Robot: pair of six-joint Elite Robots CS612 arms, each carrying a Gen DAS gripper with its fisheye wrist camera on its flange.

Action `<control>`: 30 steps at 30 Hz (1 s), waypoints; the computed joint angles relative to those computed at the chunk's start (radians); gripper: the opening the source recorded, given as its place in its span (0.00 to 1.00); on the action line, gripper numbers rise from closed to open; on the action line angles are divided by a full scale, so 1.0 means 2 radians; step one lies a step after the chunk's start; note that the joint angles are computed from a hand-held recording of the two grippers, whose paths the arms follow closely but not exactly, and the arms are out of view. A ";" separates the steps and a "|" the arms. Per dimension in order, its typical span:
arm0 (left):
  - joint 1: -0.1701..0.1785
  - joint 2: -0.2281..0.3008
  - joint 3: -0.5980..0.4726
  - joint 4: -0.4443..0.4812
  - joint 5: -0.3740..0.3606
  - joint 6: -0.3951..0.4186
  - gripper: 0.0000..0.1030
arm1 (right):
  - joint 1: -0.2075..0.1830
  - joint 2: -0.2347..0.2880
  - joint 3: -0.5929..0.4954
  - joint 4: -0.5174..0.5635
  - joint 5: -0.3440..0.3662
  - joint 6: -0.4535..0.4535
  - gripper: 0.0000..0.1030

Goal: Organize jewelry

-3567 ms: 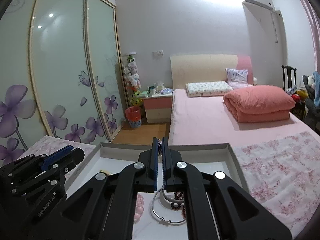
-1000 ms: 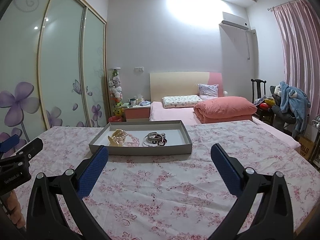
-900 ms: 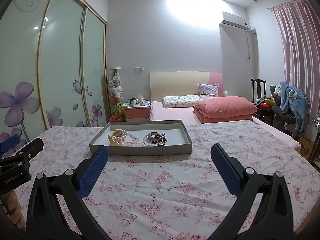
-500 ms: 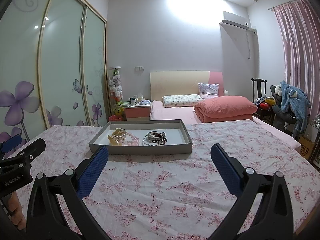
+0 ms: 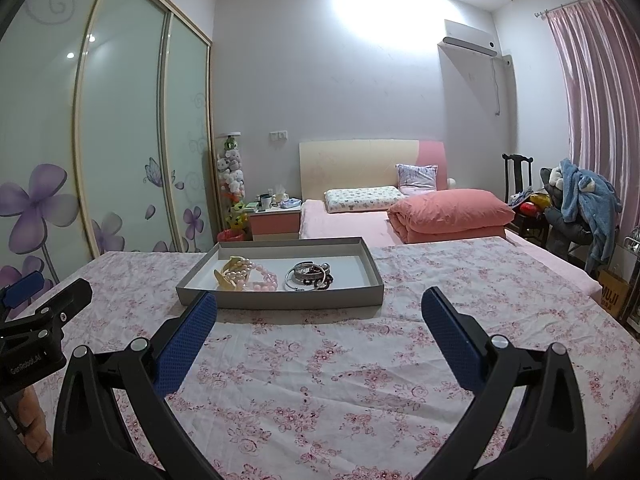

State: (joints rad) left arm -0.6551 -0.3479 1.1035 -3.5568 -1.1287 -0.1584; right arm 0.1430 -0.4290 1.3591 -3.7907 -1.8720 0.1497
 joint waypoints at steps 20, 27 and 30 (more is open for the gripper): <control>-0.001 0.001 -0.002 0.002 0.001 -0.001 0.96 | -0.001 0.001 0.001 0.005 0.005 0.007 0.98; -0.001 0.001 -0.002 0.003 0.001 -0.001 0.96 | -0.001 0.001 0.000 0.007 0.006 0.008 0.98; -0.001 0.000 -0.002 0.003 0.001 -0.001 0.96 | 0.000 0.001 0.000 0.008 0.005 0.009 0.98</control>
State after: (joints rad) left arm -0.6564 -0.3470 1.1002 -3.5511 -1.1262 -0.1598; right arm 0.1425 -0.4265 1.3594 -3.7739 -1.8614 0.1669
